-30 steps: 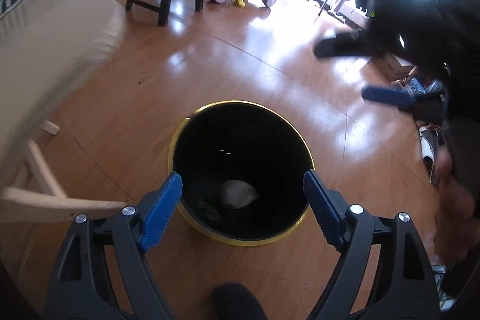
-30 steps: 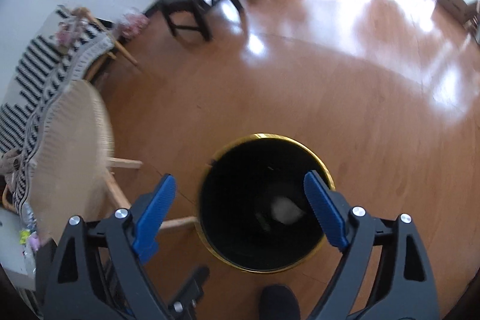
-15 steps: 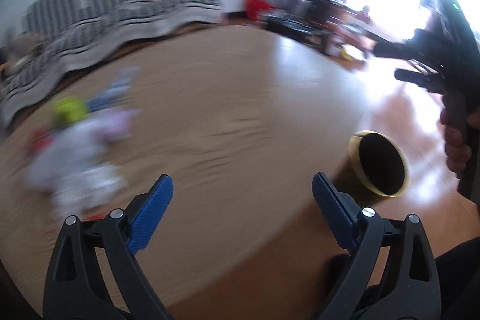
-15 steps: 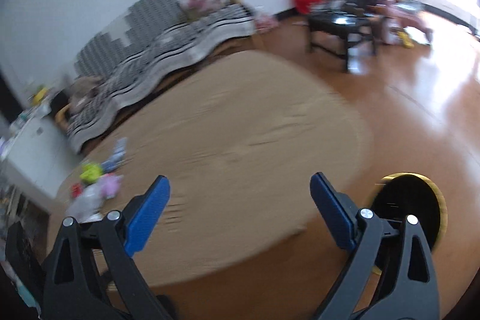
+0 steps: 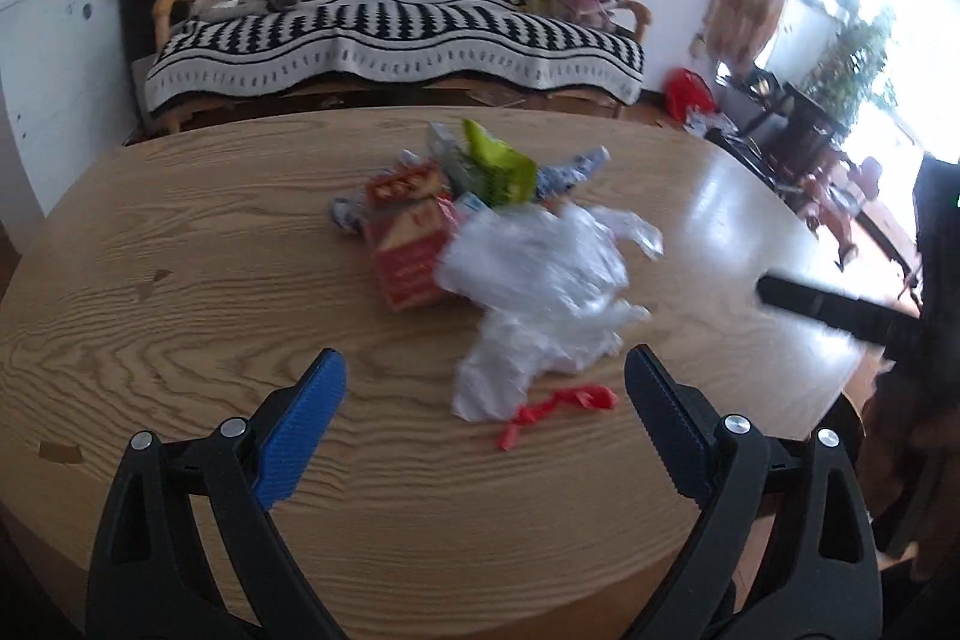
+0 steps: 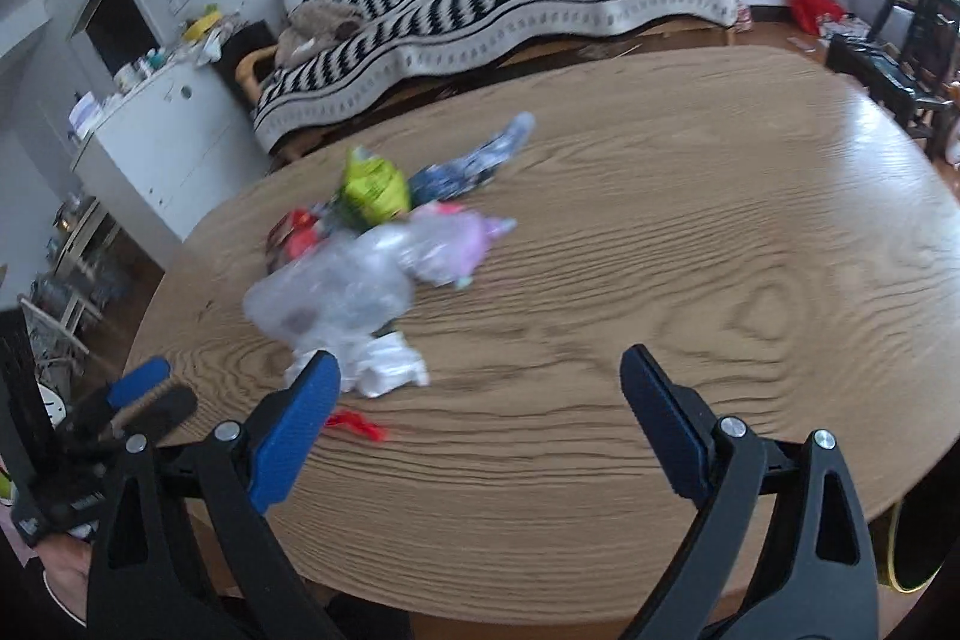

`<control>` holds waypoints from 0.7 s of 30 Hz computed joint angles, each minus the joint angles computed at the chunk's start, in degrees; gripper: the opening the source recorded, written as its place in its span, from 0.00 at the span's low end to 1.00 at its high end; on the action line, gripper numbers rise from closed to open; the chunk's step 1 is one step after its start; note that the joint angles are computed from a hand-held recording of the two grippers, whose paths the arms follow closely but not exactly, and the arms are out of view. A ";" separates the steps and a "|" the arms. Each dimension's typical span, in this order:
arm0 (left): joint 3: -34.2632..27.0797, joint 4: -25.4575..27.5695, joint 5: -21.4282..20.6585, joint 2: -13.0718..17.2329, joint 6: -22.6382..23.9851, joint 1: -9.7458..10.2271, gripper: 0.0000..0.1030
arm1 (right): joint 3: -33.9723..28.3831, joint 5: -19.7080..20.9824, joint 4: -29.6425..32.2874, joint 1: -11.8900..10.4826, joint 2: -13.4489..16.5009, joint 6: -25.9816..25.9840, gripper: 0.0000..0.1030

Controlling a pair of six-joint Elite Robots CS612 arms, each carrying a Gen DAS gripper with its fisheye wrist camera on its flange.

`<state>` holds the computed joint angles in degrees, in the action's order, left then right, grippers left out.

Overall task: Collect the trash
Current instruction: 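Swing both tools back over the table toward the trash, then grasp the clear plastic bag with the left tool while the right tool grasps white tissue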

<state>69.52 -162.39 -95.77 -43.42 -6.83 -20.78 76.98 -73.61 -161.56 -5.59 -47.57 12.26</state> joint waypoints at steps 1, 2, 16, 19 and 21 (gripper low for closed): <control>-1.04 0.11 -0.09 0.52 -0.48 0.35 0.89 | -0.60 0.43 0.56 0.26 0.42 0.10 0.89; -1.59 -0.09 0.19 0.78 -1.17 0.28 0.89 | -1.16 0.74 0.98 0.53 0.80 0.15 0.89; -8.15 2.24 -1.51 4.93 -4.79 1.84 0.89 | -7.26 1.03 4.07 3.01 4.56 -1.39 0.89; -8.80 2.24 -1.98 5.31 -4.51 1.78 0.89 | -7.26 1.03 4.14 3.04 4.52 -1.31 0.89; -9.03 2.45 -2.28 5.44 -4.41 1.68 0.89 | -7.21 1.21 4.18 3.00 4.48 -1.13 0.89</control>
